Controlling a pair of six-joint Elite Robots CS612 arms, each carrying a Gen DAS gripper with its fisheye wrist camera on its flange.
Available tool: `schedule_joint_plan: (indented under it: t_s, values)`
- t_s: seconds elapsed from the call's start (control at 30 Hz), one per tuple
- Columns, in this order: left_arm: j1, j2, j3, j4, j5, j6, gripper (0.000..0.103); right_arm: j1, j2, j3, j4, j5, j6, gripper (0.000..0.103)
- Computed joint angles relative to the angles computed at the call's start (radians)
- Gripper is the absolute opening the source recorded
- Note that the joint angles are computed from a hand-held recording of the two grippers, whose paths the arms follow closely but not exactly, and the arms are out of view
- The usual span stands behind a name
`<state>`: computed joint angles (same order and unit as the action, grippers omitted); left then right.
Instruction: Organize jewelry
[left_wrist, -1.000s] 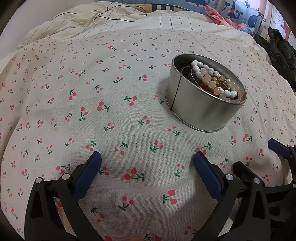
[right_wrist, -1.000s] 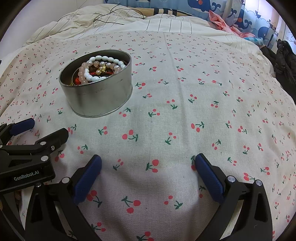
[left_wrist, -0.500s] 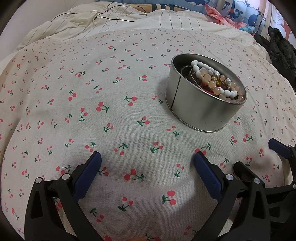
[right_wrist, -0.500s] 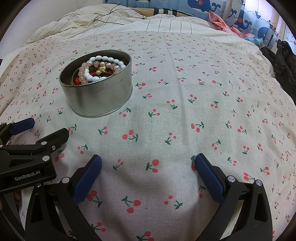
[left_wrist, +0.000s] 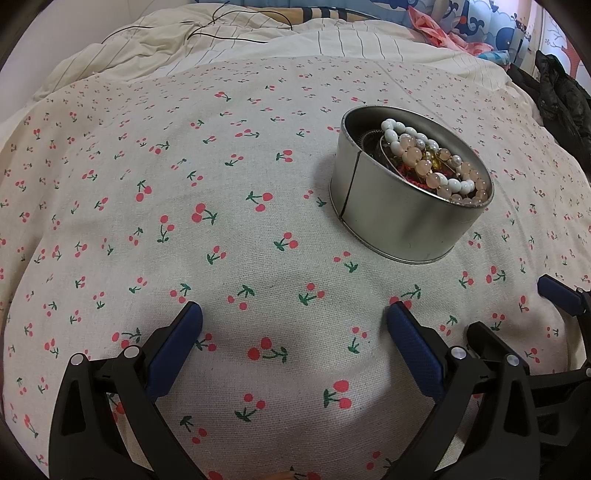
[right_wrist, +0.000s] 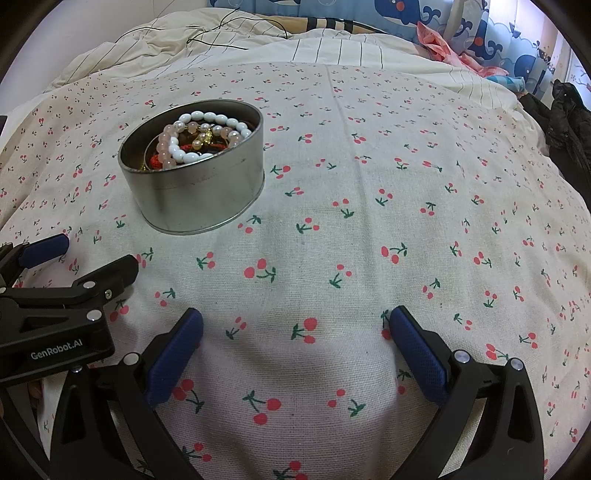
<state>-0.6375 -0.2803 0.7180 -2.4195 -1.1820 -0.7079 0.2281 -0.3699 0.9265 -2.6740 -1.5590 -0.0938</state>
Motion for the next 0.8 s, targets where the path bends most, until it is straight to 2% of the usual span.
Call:
schedule_joint_plan:
  t_s: [0.8]
  values:
    - [0.0, 0.004, -0.01, 0.013, 0.004, 0.002, 0.096, 0.0, 0.004, -0.005, -0.002, -0.003, -0.001, 0.097]
